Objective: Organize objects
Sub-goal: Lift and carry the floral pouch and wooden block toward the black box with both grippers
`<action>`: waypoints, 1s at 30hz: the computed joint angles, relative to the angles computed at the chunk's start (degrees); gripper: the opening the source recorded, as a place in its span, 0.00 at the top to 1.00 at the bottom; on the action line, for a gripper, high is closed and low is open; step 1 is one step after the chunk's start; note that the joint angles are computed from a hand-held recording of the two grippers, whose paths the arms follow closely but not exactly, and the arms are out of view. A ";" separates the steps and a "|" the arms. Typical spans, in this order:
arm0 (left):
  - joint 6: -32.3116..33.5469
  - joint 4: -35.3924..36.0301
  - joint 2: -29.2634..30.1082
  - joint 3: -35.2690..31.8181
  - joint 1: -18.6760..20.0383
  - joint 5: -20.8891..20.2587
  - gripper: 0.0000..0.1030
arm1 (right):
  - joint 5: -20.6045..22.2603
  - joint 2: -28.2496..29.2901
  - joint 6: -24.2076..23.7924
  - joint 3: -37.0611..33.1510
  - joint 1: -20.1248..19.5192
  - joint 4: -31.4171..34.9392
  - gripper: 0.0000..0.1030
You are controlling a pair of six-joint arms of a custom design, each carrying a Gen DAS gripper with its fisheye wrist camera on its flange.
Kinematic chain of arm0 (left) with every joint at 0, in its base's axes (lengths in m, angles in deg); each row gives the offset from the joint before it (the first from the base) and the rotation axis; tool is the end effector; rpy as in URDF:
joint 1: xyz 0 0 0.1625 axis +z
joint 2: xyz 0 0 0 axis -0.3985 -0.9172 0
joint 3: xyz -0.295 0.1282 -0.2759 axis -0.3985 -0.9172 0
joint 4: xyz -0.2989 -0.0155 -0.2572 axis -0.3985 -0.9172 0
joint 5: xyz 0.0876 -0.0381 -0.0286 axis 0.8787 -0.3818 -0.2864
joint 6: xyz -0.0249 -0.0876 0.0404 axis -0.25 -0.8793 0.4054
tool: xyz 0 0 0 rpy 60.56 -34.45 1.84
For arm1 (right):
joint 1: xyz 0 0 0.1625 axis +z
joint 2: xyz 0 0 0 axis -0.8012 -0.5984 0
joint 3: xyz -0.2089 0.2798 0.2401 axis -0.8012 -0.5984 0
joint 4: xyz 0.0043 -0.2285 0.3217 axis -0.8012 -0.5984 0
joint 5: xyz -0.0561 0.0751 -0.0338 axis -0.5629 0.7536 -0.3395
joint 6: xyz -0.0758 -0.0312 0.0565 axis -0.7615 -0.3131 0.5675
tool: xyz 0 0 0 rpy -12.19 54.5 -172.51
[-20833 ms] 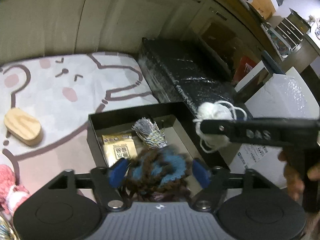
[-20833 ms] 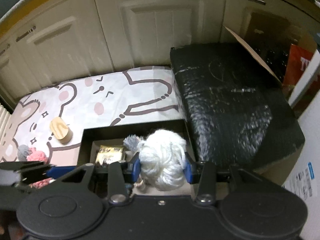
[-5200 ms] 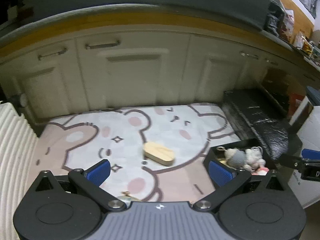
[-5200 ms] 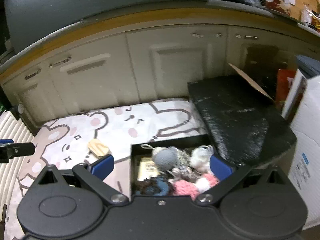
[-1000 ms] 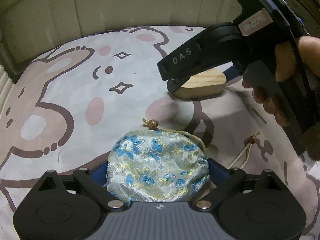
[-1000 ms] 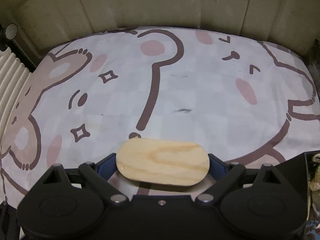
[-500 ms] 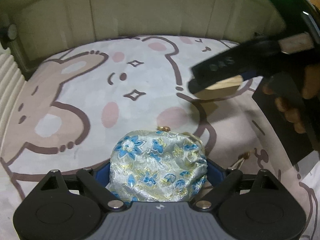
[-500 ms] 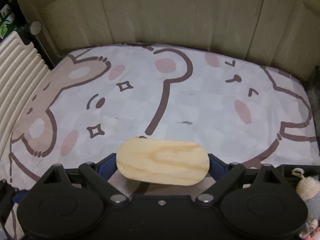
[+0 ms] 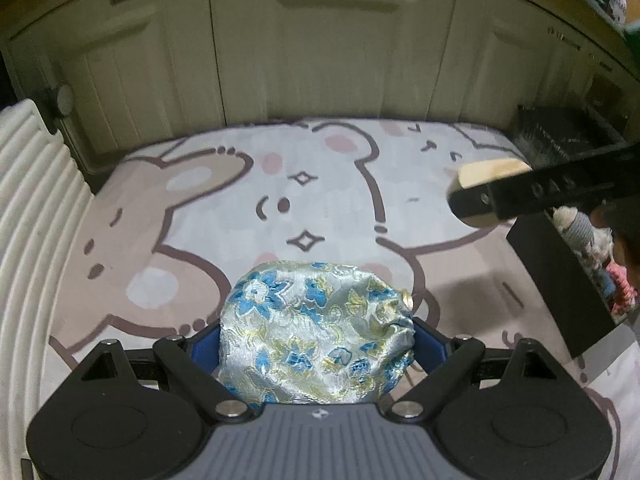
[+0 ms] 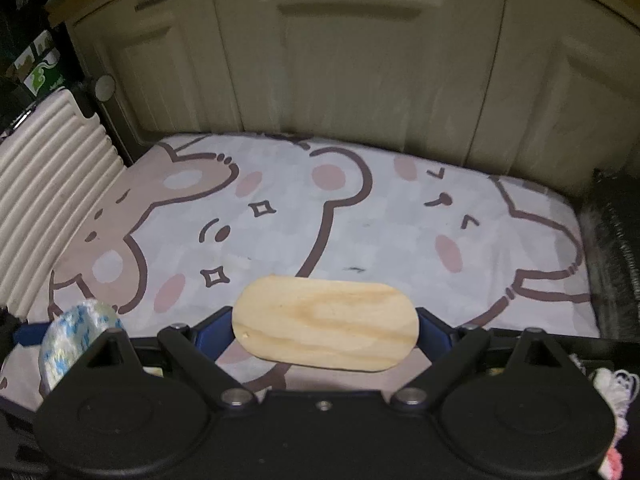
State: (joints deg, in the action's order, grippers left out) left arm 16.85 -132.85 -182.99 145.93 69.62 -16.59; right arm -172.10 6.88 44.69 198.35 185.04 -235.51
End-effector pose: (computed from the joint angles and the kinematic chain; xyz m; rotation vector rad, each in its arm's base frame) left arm 0.0529 -0.2448 0.3232 0.5013 2.3329 -0.6580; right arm 0.3914 -0.3435 -0.0623 0.5429 -2.3803 0.6542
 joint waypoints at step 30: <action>-37.14 39.63 -6.87 -11.10 -25.72 -0.28 0.11 | -6.03 -10.80 9.32 9.73 9.24 3.99 0.09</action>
State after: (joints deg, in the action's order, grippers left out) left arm -20.29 -93.22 -189.86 134.83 43.90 -16.87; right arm -178.13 -3.92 54.00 208.08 194.28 -231.53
